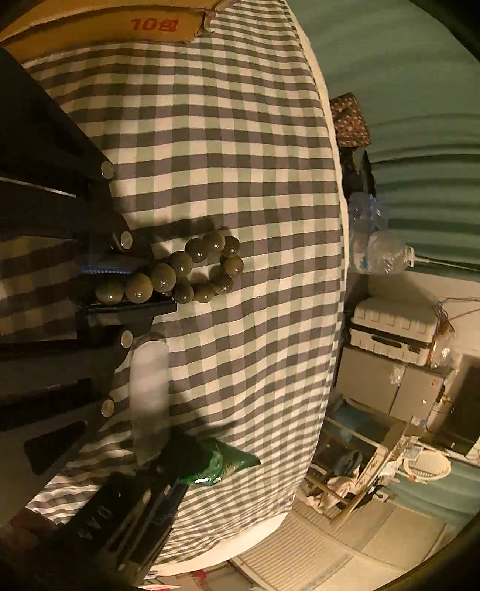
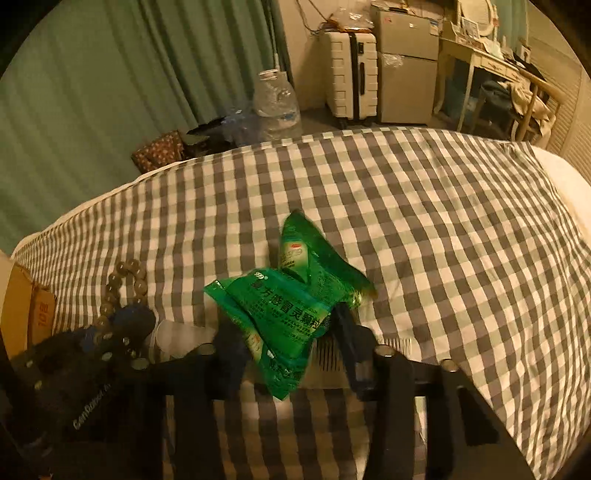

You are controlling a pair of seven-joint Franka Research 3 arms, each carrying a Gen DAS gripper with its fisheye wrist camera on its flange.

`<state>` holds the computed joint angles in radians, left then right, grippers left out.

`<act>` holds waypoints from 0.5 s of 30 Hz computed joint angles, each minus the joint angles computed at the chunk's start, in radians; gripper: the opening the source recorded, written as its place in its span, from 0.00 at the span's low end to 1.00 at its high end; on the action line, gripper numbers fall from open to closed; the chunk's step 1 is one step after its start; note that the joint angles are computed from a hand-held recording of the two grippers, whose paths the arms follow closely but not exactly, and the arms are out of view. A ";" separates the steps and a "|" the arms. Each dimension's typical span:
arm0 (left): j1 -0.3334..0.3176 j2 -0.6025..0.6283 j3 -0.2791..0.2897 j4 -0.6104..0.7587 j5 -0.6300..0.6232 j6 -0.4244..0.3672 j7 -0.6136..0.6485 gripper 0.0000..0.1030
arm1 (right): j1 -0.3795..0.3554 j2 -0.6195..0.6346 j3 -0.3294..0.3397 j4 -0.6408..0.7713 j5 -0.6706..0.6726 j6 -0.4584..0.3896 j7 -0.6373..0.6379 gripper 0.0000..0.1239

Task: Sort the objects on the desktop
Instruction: 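Carry the bracelet and green packet over the cardboard box with both tools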

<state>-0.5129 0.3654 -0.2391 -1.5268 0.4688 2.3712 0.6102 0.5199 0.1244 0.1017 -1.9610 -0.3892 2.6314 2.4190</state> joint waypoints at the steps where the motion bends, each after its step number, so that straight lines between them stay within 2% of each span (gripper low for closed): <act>1: 0.007 -0.012 -0.006 -0.014 -0.014 0.008 0.007 0.11 | -0.001 -0.019 -0.001 -0.019 -0.001 0.009 0.004 0.30; 7: 0.031 -0.111 -0.033 -0.095 -0.075 0.022 0.044 0.11 | -0.032 -0.145 0.031 -0.124 0.023 -0.011 0.047 0.30; 15: 0.046 -0.294 -0.067 -0.184 -0.094 0.010 0.082 0.11 | -0.041 -0.294 0.127 -0.161 0.073 -0.127 0.011 0.30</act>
<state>-0.4672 0.0718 -0.3057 -1.7105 0.3750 2.3817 0.6921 0.4787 -0.1692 0.2284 -2.1225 -0.3158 2.5045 2.4297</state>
